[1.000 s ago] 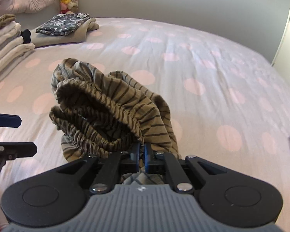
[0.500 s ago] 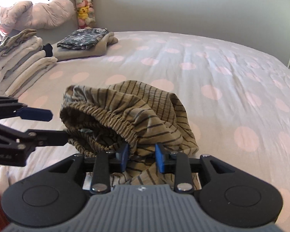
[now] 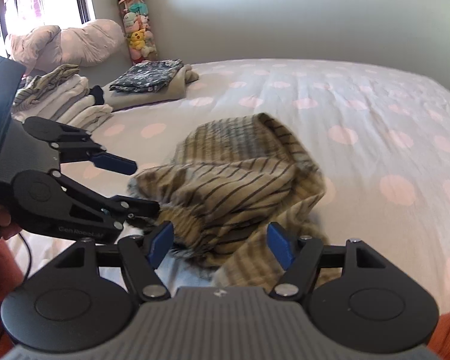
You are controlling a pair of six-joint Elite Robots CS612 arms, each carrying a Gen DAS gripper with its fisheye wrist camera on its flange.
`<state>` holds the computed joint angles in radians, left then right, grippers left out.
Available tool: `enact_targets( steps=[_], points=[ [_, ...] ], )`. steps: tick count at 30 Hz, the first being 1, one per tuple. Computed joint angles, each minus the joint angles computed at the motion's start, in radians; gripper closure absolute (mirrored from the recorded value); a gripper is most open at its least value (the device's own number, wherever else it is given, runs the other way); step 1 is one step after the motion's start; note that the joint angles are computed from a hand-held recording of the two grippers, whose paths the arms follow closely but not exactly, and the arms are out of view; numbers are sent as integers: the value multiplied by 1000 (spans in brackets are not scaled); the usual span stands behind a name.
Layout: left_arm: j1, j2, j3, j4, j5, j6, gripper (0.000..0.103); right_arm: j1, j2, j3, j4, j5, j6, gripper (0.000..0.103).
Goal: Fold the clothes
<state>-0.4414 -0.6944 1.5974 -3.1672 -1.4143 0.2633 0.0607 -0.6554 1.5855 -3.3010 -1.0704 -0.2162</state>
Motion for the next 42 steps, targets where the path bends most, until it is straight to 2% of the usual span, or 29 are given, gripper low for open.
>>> enact_targets(
  steps=[1, 3, 5, 7, 8, 9, 10, 11, 15, 16, 18, 22, 24, 26, 28, 29, 33, 37, 42],
  points=[
    [1, -5, 3, 17, -4, 30, 48, -1, -3, 4, 18, 14, 0, 31],
    [1, -13, 9, 50, -8, 90, 47, 10, -5, 6, 46, -6, -24, 29],
    [-3, -9, 8, 57, 26, 142, 47, 21, -4, 1, 64, -35, -37, 29],
    [-5, -1, 4, 62, 47, 168, 47, 23, 1, -10, 92, -22, -15, 29],
    [-4, 3, 1, 65, 53, 165, 47, 23, 2, -17, 116, -9, -8, 32],
    [-4, 8, -3, 66, 57, 161, 49, 28, 5, -22, 136, -13, -10, 42],
    [-3, 13, -5, 59, 60, 154, 51, 32, 8, -29, 155, -18, -14, 48],
    [-2, 17, -7, 52, 62, 147, 58, 33, 10, -34, 173, -11, -10, 55],
    [7, 19, -8, 28, 44, 122, 77, 35, 23, -56, 206, 8, 18, 55],
    [10, 17, -9, 24, 37, 115, 79, 36, 27, -62, 208, 9, 42, 55],
    [16, 12, -13, 31, 24, 85, 92, 39, 37, -75, 219, 9, 92, 54],
    [22, 3, -18, 42, 14, 51, 97, 47, 59, -104, 221, 15, 233, 55],
    [21, 0, -17, 36, 20, 45, 99, 54, 70, -118, 228, -3, 297, 58],
    [20, -4, -17, 25, 26, 34, 99, 61, 75, -134, 278, -17, 311, 79],
    [21, -10, -16, 12, 19, 15, 99, 65, 77, -134, 269, -41, 327, 83],
    [22, -15, -16, 5, 15, 8, 99, 63, 78, -132, 258, -39, 336, 91],
    [14, -33, -8, -14, 61, 7, 100, 51, 60, -99, 185, -32, 348, 94],
    [10, -52, 1, -33, 96, -3, 100, 36, 17, -54, 79, -54, 298, 95],
    [5, -80, -2, -50, 124, -51, 100, 12, -21, -71, 36, -64, 241, 96]
  ],
)
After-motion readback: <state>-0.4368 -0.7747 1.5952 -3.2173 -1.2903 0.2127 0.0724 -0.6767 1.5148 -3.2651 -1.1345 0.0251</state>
